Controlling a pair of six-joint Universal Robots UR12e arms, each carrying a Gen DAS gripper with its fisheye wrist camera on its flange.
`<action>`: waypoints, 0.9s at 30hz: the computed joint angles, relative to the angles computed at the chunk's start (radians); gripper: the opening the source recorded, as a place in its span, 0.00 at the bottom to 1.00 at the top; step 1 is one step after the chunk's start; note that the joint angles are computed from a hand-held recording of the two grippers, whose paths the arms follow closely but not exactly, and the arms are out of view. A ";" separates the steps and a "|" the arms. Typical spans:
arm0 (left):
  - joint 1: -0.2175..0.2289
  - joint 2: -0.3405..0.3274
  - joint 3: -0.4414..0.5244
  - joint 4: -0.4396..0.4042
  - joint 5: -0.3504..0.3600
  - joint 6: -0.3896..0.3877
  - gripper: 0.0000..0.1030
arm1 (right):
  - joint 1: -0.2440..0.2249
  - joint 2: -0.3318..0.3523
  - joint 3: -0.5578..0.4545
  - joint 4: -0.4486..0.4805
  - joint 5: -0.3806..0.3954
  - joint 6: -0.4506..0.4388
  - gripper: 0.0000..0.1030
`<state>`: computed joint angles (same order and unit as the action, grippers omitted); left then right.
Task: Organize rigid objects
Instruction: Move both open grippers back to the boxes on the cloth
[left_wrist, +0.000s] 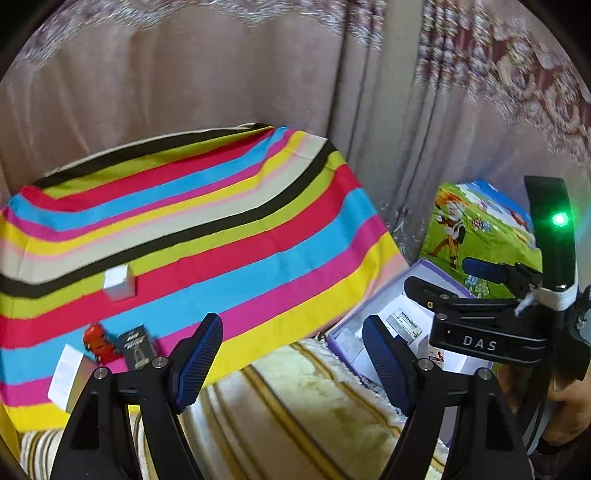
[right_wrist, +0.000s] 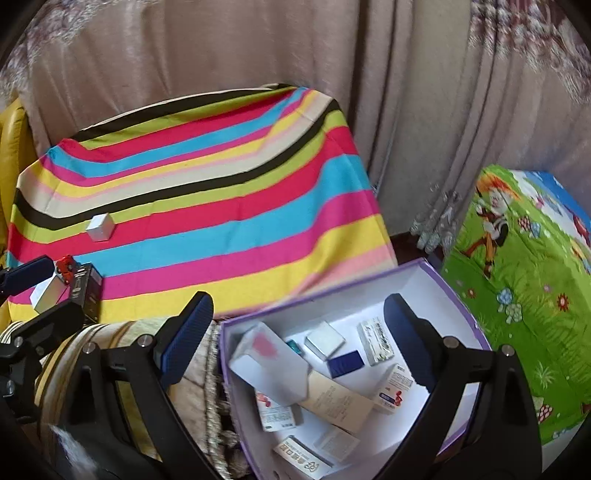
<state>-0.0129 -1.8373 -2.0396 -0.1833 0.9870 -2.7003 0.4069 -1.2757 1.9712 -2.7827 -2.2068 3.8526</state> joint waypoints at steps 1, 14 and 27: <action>0.007 -0.001 0.000 -0.003 -0.001 -0.009 0.77 | 0.003 0.004 -0.006 -0.004 0.000 -0.011 0.92; 0.105 -0.008 0.000 -0.056 0.015 -0.106 0.77 | 0.017 0.075 -0.092 -0.036 0.171 -0.141 0.92; 0.183 -0.051 0.069 -0.228 0.202 -0.159 0.77 | 0.010 0.140 -0.170 -0.025 0.378 -0.196 0.92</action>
<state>0.1703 -1.8885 -1.9706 -0.4109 1.1886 -2.8595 0.4173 -1.1358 1.8013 -2.8074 -1.8287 3.6561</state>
